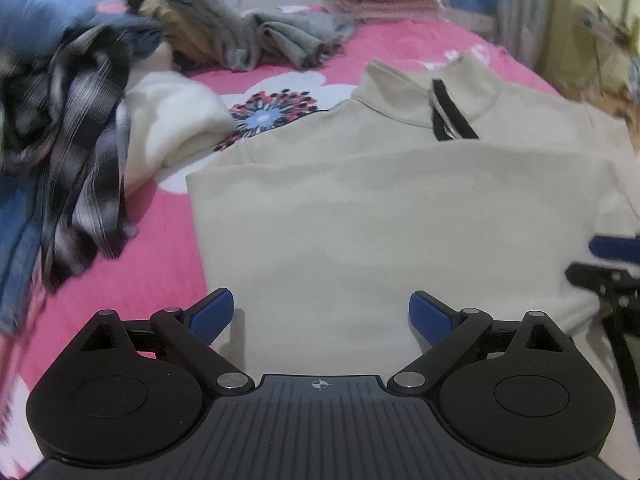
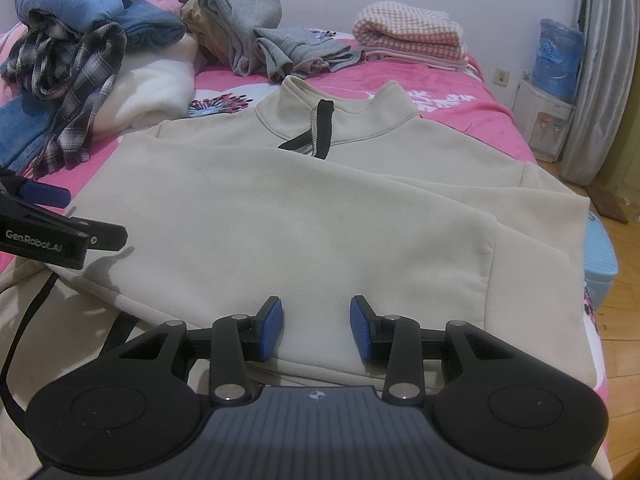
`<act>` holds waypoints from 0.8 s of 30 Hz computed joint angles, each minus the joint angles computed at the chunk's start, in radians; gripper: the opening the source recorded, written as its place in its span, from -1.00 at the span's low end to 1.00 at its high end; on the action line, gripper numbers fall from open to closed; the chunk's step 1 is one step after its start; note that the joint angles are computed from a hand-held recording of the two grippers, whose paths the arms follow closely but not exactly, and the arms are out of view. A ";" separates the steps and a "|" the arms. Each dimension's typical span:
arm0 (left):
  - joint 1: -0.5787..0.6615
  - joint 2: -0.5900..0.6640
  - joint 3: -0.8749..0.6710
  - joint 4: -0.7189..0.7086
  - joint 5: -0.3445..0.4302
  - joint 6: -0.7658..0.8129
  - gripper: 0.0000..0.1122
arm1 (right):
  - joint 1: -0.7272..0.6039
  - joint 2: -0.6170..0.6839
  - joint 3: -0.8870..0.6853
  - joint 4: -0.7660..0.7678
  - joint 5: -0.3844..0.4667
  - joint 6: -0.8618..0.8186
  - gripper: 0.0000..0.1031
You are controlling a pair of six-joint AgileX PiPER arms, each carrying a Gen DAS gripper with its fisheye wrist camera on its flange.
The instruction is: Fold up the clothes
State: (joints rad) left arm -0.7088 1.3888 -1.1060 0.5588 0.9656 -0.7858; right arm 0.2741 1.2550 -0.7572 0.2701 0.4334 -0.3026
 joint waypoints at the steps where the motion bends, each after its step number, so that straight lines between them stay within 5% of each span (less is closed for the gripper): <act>1: 0.009 0.001 -0.023 -0.011 0.017 0.065 0.70 | -0.009 -0.001 0.003 0.028 -0.001 -0.026 -0.22; 5: 0.040 0.028 -0.138 -0.037 0.107 0.306 0.71 | -0.028 -0.012 0.031 0.114 -0.026 -0.095 -0.21; 10: 0.080 0.086 -0.243 -0.080 0.181 0.366 0.73 | -0.028 -0.027 0.069 0.174 -0.072 -0.161 -0.20; 12: 0.091 0.086 -0.219 -0.078 0.137 0.327 0.73 | -0.038 -0.024 0.062 0.195 -0.058 -0.189 -0.20; 17: 0.122 0.022 -0.063 0.039 -0.117 0.102 0.72 | -0.059 0.027 -0.053 0.137 0.086 -0.249 -0.16; 20: 0.180 0.055 -0.109 -0.009 -0.186 0.142 0.72 | -0.085 0.086 -0.186 0.098 0.221 -0.286 -0.09; 24: 0.248 0.109 -0.172 -0.057 -0.312 0.169 0.72 | -0.148 0.148 -0.330 0.192 0.269 -0.404 0.03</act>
